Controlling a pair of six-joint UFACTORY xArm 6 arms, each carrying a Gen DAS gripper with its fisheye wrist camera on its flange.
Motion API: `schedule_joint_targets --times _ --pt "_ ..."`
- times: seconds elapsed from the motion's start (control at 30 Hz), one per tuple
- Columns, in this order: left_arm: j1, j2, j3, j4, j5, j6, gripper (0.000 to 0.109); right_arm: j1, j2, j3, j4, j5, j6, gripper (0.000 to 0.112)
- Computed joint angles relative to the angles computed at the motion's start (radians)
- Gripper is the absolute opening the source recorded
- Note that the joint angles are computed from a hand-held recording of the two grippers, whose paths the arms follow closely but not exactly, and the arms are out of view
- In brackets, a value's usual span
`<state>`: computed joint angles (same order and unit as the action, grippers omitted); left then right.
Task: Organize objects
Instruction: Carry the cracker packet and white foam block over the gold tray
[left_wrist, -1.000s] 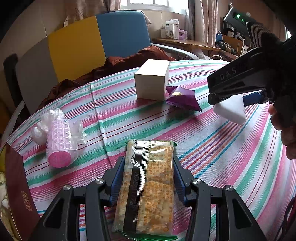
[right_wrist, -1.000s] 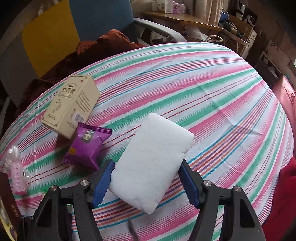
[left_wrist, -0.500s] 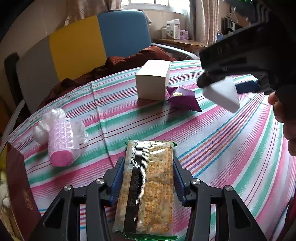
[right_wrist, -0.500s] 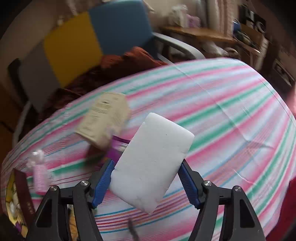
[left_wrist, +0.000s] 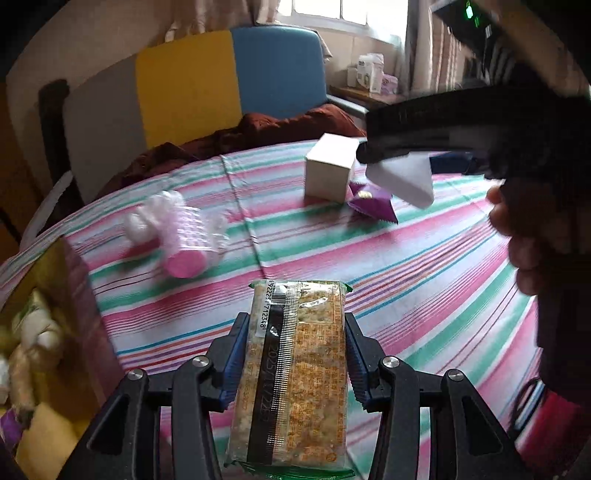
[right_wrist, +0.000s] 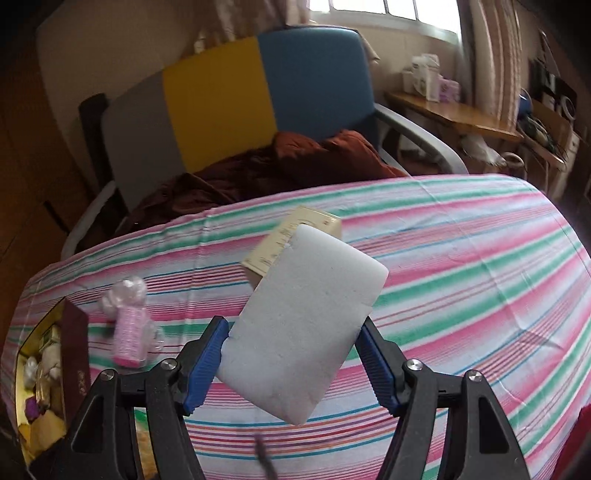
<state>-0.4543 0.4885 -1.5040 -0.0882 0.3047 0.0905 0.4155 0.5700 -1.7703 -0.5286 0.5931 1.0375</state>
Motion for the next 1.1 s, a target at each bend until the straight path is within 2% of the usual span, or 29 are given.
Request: schedule_joint_targets --times 0.1,0.53,0.63,0.77,0.9,1.1 --pt "0.011 -0.057 0.059 0.006 -0.033 -0.022 0.049 0.007 0.001 0.001 -0.007 -0.026 -0.014 0.071" --pt "0.115 -0.257 0.259 0.098 -0.123 -0.178 0.049 0.035 0.060 -0.070 0.027 -0.025 -0.111 0.071" --pt "0.152 -0.292 0.295 0.226 -0.139 -0.289 0.049 0.055 0.075 -0.092 0.030 -0.014 -0.164 0.071" --pt "0.209 -0.327 0.332 0.336 -0.146 -0.416 0.049 0.081 0.096 -0.129 0.054 0.005 -0.225 0.071" --pt "0.257 -0.348 0.357 0.370 -0.141 -0.477 0.049 0.111 0.124 -0.185 0.106 0.038 -0.293 0.071" --pt "0.303 -0.374 0.404 0.366 -0.153 -0.493 0.049 0.163 0.163 -0.261 0.195 0.033 -0.366 0.072"
